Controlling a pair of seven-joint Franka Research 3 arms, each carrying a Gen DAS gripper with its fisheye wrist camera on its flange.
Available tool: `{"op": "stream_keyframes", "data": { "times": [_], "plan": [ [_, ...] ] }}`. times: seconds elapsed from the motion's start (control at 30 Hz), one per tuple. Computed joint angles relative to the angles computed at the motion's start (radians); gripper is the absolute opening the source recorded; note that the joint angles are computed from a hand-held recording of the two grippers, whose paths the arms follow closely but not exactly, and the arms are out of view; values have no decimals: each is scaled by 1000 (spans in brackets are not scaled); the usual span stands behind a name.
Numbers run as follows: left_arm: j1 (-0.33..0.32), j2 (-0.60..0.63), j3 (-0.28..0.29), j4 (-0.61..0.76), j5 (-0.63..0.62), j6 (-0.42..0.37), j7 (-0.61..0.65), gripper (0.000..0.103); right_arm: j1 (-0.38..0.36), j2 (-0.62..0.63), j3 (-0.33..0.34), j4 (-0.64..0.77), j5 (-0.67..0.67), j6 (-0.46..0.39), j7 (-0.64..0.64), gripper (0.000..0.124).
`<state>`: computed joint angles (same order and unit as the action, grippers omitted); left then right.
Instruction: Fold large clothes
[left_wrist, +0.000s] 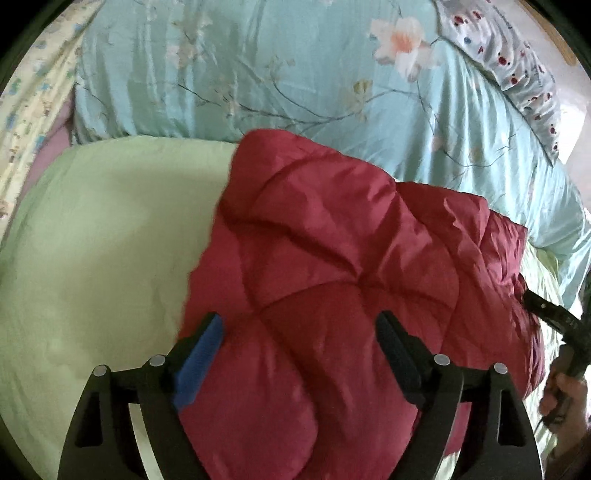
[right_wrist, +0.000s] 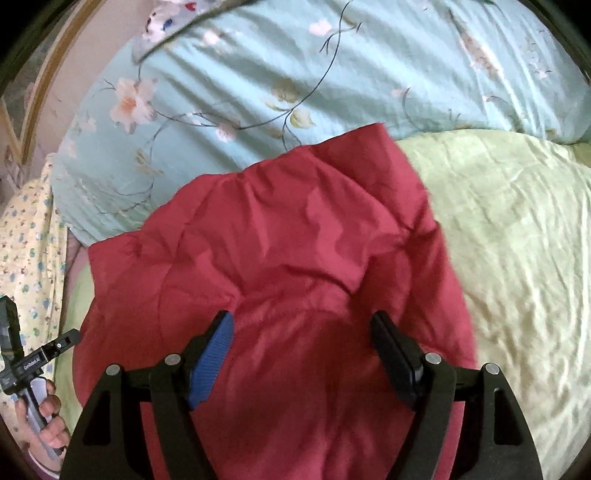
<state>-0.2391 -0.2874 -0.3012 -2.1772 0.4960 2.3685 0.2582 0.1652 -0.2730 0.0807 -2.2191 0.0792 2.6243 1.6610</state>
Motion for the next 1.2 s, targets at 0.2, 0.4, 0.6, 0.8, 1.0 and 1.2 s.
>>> {"op": "stream_keyframes", "data": {
  "times": [0.2,0.4,0.6,0.8,1.0,1.2],
  "plan": [
    [-11,-107,-14,-86,-27,-23,-43,86,-22,-72,-13,-30,-4,-55,-14,80],
    [-18,-180,17,-175,-101,17,-35,87,-53,-136,-32,-69,8,-81,-36,83],
    [-12,-238,58,-280,-179,153,-27,91,-33,-138,-123,-81,214,-106,-100,90],
    [-26,-254,131,-391,-316,334,28,100,-27,-100,-183,-83,421,-137,-179,91],
    [-64,-220,202,-452,-449,497,125,102,-28,-45,-197,-61,573,-203,-291,92],
    [-230,-151,359,-483,-640,670,311,102,-37,-4,-168,-35,621,-240,-340,93]
  ]
}}
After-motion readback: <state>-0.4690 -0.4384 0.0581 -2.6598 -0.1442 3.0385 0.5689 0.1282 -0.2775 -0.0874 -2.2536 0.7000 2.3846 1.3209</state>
